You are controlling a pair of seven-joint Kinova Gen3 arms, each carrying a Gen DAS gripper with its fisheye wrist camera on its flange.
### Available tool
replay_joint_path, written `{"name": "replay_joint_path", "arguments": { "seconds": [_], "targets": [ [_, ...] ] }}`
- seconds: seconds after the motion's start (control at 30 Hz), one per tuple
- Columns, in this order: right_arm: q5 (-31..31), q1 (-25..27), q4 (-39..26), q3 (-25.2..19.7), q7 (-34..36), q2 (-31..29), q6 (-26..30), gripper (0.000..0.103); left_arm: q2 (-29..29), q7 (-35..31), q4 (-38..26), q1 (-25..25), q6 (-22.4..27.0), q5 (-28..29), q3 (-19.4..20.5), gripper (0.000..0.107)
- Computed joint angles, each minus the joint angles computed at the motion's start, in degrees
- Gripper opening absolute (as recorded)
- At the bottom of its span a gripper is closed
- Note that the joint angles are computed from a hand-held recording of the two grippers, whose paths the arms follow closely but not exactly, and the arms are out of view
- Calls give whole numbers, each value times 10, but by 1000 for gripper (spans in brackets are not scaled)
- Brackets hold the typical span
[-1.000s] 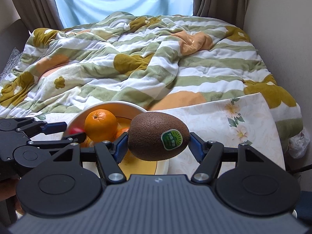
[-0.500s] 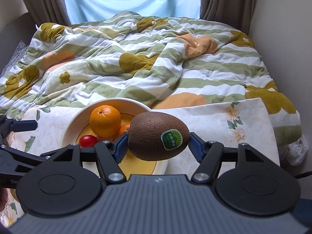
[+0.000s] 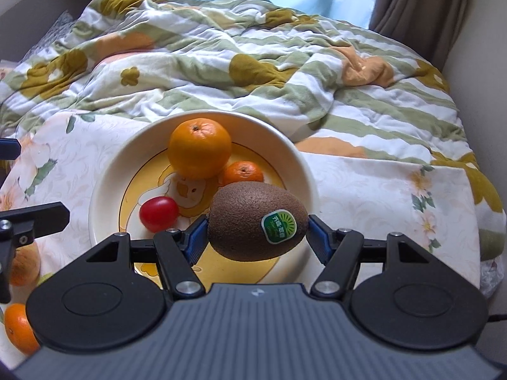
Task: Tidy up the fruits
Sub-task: 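Open the left tool to drop the tomato in the bowl while the right tool lowers and releases the kiwi, then withdraw both tools from the bowl toward the remaining fruit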
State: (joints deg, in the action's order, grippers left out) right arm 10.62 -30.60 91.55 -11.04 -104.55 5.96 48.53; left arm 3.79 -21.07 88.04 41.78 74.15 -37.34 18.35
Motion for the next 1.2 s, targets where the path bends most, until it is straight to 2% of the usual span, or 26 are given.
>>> {"name": "replay_joint_path", "arguments": {
  "seconds": [0.33,0.43,0.47,0.57,0.87,1.07,1.2],
  "targets": [
    [-7,-6,5,1,14,16,-13,82,-2,3,1,7,14,-5,4,103],
    [-8,-3,19,2,15,7,-37,92,-6,8,5,9,12,-6,6,103],
    [0,-7,21,2,6,6,-38,102,-9,12,9,9,8,-5,7,103],
    [22,-12,34,2,-19,-5,-51,103,-14,27,12,12,12,-8,14,103],
    [9,6,50,-8,-8,-51,-49,103,-3,85,-19,57,85,-53,39,103],
    [-19,26,63,-15,18,-105,-38,103,2,166,-40,118,153,-98,58,103],
    [-37,42,79,-21,35,-151,-29,103,22,219,-68,169,218,-133,71,103]
  ]
}}
